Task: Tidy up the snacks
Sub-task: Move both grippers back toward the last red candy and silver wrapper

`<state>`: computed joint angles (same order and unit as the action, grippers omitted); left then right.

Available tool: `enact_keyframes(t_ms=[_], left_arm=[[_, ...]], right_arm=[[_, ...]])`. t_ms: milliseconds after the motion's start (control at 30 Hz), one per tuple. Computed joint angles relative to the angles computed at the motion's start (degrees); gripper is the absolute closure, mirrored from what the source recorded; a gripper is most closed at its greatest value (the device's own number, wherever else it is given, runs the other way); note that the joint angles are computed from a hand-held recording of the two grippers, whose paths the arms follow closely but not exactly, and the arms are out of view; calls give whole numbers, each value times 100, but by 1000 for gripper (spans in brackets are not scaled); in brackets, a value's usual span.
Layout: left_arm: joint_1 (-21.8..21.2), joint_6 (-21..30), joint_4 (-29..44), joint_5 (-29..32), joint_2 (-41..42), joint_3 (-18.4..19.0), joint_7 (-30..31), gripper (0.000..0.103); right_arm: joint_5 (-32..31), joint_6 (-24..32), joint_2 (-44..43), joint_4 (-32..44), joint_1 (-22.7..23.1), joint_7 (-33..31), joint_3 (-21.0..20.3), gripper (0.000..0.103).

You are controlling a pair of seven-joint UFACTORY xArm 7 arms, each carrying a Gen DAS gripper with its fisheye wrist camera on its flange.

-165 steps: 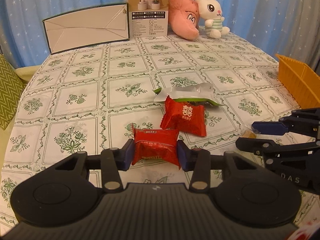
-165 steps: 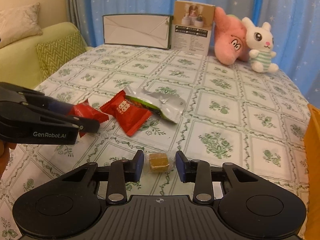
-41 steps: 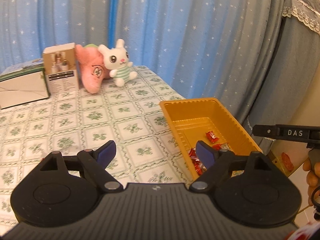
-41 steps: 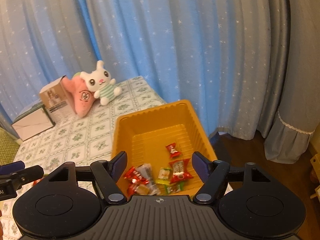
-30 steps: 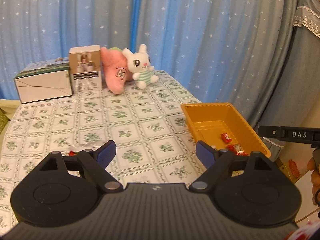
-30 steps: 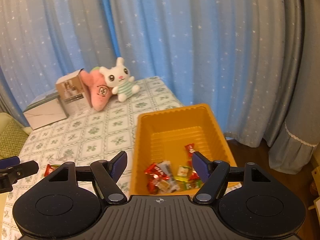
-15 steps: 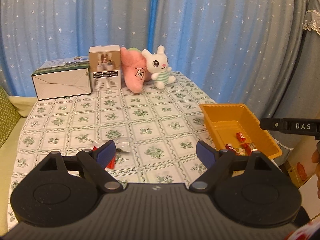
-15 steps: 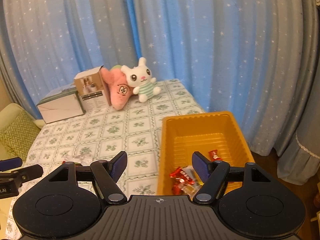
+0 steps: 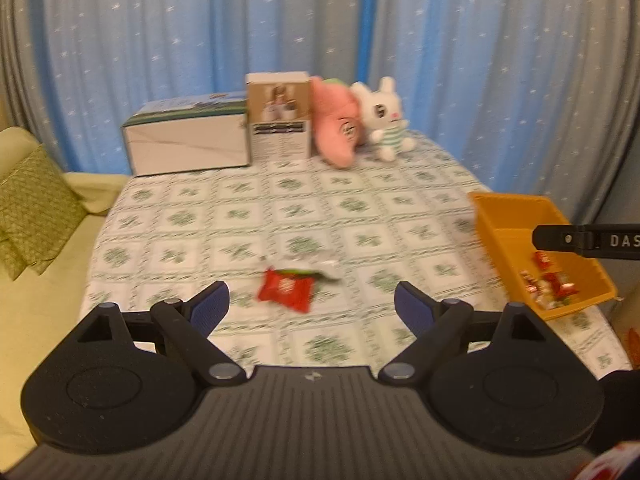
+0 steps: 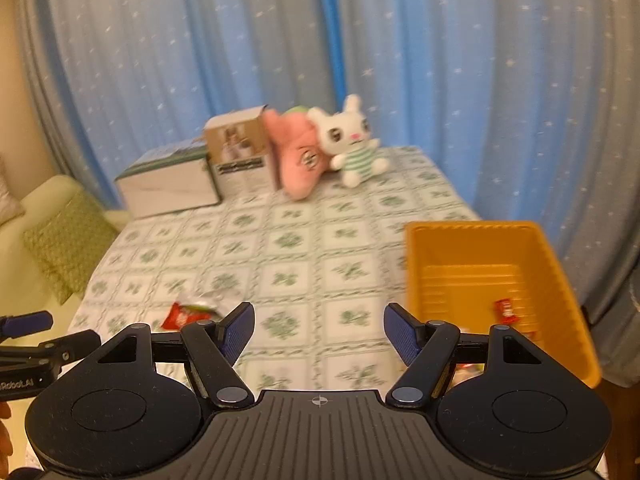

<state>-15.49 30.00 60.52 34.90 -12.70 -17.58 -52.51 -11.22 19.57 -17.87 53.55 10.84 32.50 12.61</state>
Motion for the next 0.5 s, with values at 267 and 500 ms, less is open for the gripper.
enact_keyframes(t_ms=[267, 500], left_arm=[[249, -114, -395, -89, -119, 178, 50, 15], [346, -337, -350, -34, 290, 308, 145, 15]], right_arm=[[-56, -166, 744, 318, 269, -12, 67, 32], [-239, -298, 1399, 604, 478, 53, -67, 32]])
